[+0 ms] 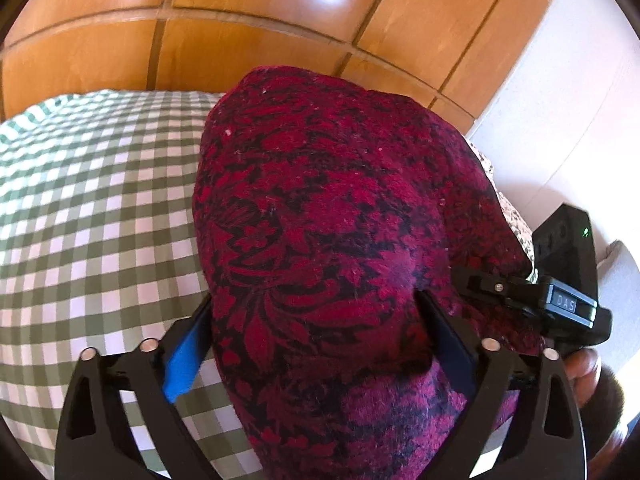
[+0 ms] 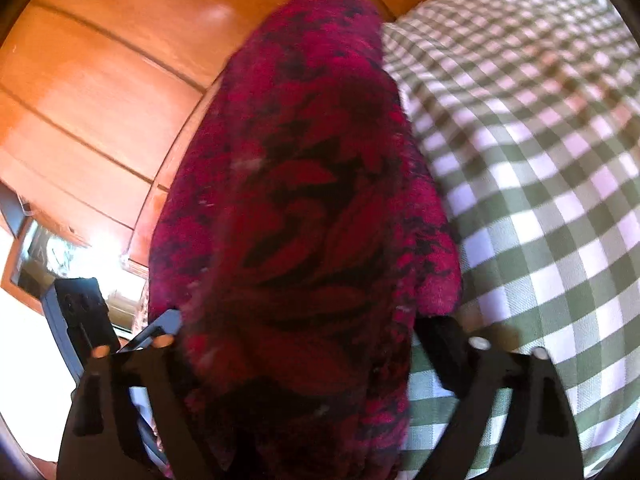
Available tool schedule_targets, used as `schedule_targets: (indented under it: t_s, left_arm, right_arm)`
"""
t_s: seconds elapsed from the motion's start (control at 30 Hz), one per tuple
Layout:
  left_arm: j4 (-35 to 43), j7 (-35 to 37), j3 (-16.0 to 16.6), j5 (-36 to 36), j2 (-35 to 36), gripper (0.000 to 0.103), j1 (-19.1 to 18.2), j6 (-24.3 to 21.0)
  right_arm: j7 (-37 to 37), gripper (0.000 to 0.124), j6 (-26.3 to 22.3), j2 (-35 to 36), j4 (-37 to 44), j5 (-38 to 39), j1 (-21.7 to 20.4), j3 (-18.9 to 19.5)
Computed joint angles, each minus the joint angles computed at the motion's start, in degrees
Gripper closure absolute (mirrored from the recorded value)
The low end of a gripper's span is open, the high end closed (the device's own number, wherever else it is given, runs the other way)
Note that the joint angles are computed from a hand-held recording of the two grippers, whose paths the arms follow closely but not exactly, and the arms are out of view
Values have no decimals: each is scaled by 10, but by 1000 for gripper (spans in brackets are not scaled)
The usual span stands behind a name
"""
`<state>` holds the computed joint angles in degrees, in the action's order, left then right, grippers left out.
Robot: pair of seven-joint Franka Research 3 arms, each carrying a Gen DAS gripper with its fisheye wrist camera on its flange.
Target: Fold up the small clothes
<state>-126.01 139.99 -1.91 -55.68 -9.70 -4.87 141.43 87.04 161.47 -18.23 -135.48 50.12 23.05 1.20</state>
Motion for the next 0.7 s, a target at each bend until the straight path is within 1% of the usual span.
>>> schedule_targets:
  t_s: [0.03,0.07,0.1,0.2,0.27,0.33,0.4,0.47,0.5,0.6,0.7]
  left_arm:
    - [-4,8,0,-5,-4,16,-1,3]
    - [-8,19,1,-14,-8,20,-3,8]
    - [-16,33,2,-26,-16,22,-5,18]
    - [-25,46,6,-34,-28,27,-9,31]
    - [-34,58,9,-42,-37,29,-12,51]
    - [-42,79,16,-57,-47,29,-17,75]
    - [-48,101,20,-67,-53,30,-22,102]
    - [-47,133,23,-75,-53,31,-28,148]
    - [-45,138,25,-75,-51,31,-30,159]
    - [-14,155,38,-85,-23,31,-28,187]
    - [28,172,41,-102,16,31,-12,198]
  right_arm:
    - [0,52,4,-1,1,-10,-2,5]
    - [-23,61,15,-3,2,10,11,-2]
    - [-23,62,26,-4,3,2,10,5]
    - [22,67,37,3,13,-89,-16,40]
    - [23,69,52,14,22,-101,-5,39]
    - [-6,70,73,30,35,-80,22,25]
    - [-55,71,91,57,60,-34,55,8]
    - [-90,71,93,78,86,-1,64,3]
    - [-109,71,94,102,113,15,67,4]
    - [-168,71,85,166,193,57,58,15]
    - [-176,71,67,230,274,41,36,33]
